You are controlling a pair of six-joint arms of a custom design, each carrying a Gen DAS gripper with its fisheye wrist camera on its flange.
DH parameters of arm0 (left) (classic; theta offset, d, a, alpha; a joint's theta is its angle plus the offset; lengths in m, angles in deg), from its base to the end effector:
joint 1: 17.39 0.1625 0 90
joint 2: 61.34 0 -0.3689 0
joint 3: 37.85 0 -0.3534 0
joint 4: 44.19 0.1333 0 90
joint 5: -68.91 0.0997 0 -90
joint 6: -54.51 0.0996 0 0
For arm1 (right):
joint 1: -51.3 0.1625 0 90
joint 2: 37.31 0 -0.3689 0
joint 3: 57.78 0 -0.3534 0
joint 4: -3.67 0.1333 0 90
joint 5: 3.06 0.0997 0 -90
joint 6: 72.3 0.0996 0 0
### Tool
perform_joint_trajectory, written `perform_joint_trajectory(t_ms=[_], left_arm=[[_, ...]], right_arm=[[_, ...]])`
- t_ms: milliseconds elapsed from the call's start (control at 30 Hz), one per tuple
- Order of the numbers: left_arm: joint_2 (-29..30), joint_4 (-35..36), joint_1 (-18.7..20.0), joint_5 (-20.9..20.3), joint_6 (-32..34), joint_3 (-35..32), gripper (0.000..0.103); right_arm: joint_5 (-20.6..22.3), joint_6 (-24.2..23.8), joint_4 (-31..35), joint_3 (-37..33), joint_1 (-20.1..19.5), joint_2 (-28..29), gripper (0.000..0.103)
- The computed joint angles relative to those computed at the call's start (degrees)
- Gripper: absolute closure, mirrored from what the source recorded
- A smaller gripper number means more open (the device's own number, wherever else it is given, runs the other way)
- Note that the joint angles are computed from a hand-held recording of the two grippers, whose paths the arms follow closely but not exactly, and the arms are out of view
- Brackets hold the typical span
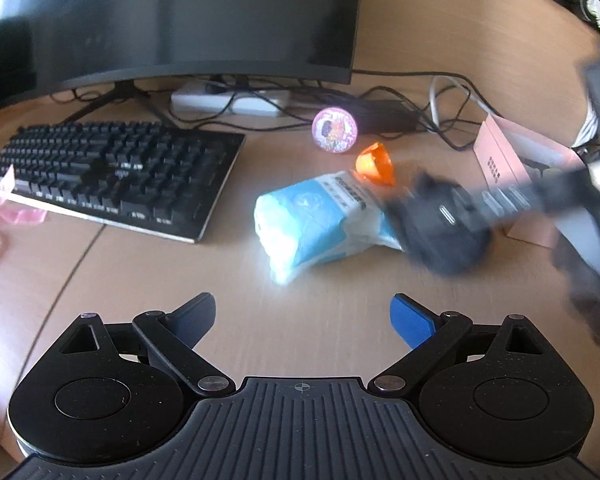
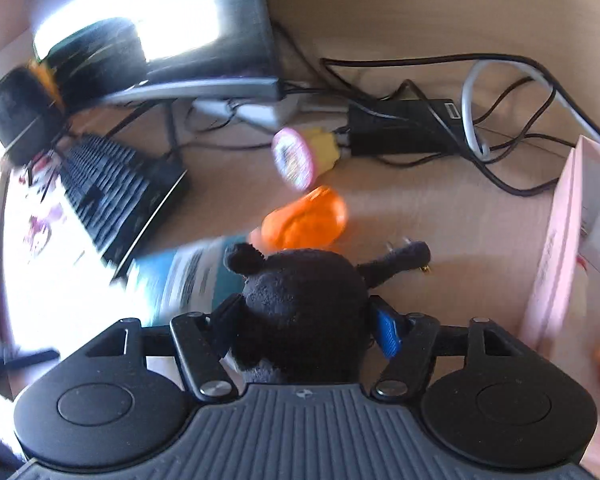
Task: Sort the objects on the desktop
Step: 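Grasp the black plush bird with the right gripper while the left gripper grasps the orange toy, then grasp the pink-yellow cupcake toy with the right gripper while the left holds the orange toy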
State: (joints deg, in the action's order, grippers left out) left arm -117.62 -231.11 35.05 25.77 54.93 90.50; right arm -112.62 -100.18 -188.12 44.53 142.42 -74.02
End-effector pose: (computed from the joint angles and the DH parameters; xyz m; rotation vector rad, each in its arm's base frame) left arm -0.1005 -0.4685 0.1132 0.5578 2.3170 -0.8229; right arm 0.1112 -0.5755 0.0443 0.5053 -2.5342 0.7172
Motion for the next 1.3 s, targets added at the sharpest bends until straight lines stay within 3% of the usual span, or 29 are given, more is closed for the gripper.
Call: perform_joint_trajectory(t_ms=[100,200,367,433,600,667,700,733,767,933,1100,1200,1300], left_arm=[[0.9,-0.4,0.6,-1.6,2.9,-1.4,0.004],[2.4,1.0,1.2,-5.8,4.9,-4.6,0.004],[12.2,-4.6,1.2,-7.2,15.5,-15.8,0.005],[16.4,-1.3,2.0,-7.0,16.9,-22.6,0.027],[25.4,12.8,4.6,-4.4,15.5,-38.2,0.023],[27.4,15.2,5.3,-3.6,16.0,-41.2,0.030],[28.2,15.9,5.4,-2.9,16.2,-42.1,0.040],[28.3,16.0,5.6,-2.8,16.4,-42.2,0.053],[28.0,15.2,5.6,-3.2,16.3,-41.6,0.054],[21.9,9.0,3.8,-6.8,17.6,-31.7,0.054],[11.0,8.9,0.5,-15.1,15.3,-15.2,0.054],[7.0,11.5,-1.0,-16.9,11.3,-8.7,0.054],[5.0,10.8,-2.0,-15.6,7.9,-4.3,0.054]], right_arm=[[-1.1,-1.8,-5.1,8.3,-0.2,-3.5,0.036],[-4.9,-3.1,-10.4,14.8,0.0,-6.0,0.036],[-8.6,-2.5,-19.7,22.6,0.7,-9.0,0.031],[-9.0,-1.1,-23.7,24.9,0.9,-10.5,0.029],[-11.4,-0.7,-31.9,27.0,1.3,-11.5,0.025],[-12.4,-1.0,-34.0,27.3,1.1,-11.4,0.021],[-12.8,-1.0,-34.8,27.5,1.0,-11.4,0.020],[-13.4,-0.9,-34.9,27.3,1.0,-11.3,0.020],[-13.9,-0.8,-35.0,27.3,0.9,-11.2,0.020],[-13.8,-0.7,-34.0,26.5,-0.3,-10.9,0.020],[-12.9,-2.7,-33.2,24.8,-0.1,-9.2,0.020],[-11.6,-3.3,-32.8,25.4,0.3,-9.2,0.020],[-8.2,-2.7,-29.4,25.1,0.8,-11.0,0.020]])
